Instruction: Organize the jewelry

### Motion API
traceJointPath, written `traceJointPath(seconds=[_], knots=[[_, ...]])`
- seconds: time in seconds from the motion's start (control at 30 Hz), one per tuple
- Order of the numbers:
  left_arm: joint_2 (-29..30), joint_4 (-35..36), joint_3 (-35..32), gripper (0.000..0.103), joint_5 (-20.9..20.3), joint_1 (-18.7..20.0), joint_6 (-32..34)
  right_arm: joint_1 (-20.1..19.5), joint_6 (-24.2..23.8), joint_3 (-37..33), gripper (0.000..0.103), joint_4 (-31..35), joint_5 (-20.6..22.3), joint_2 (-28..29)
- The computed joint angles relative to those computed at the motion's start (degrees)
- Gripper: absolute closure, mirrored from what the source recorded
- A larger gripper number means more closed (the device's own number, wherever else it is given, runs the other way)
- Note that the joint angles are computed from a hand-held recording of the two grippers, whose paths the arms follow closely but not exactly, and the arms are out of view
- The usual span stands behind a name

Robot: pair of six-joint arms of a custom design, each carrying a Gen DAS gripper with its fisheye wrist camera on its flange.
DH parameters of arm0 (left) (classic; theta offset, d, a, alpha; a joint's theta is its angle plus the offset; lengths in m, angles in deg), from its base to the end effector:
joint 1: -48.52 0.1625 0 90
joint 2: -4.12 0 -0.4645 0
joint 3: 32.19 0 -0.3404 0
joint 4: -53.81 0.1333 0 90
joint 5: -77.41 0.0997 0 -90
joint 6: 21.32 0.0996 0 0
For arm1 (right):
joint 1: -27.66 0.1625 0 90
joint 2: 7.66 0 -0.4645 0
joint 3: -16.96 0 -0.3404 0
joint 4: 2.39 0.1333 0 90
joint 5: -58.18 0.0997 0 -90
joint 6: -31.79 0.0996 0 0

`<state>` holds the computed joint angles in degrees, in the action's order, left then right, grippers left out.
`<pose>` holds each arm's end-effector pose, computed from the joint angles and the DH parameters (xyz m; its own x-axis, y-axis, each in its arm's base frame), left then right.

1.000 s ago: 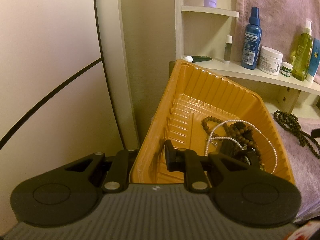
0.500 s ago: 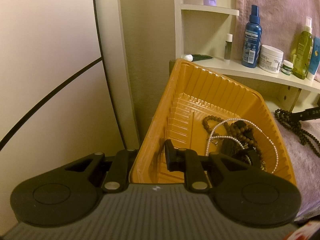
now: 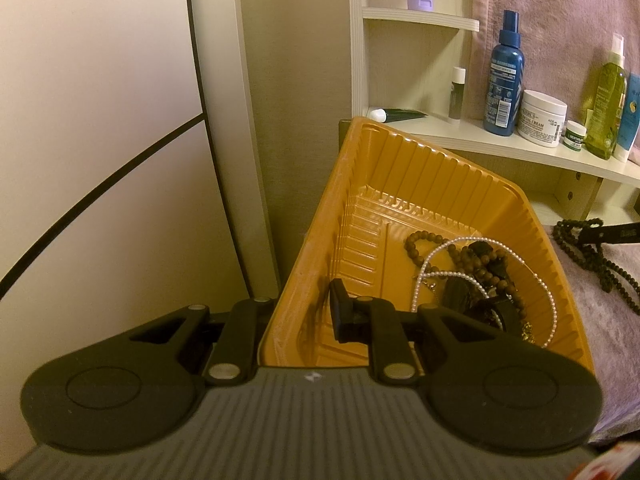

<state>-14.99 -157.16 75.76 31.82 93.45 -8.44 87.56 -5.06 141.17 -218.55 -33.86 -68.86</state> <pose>-0.2588 -0.5449 -0.0330 -0.6150 0.3701 -0.6963 0.7556 0.5289 -0.3864 -0.1446 -0.5081 0.3102 -0.8150 0.1887 0.5479 -0.3277 0.6297 -0.7043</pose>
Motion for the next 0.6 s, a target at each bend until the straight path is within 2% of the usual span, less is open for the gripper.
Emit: traceJointPath(seconds=[0.2,0.3,0.6], knots=[[0.0,0.0,0.0,0.085,0.0,0.0,0.0,-2.2,-0.2,6.7,0.089,-1.8,6.3,-5.1],[0.0,-0.1,0.0,0.085,0.0,0.0,0.0,-3.4,-1.3,10.3,0.089,-1.4,8.1,-8.2],[0.0,-0.1,0.0,0.085,0.0,0.0,0.0,-6.6,-2.4,16.9,0.089,-1.5,5.4,-12.6]])
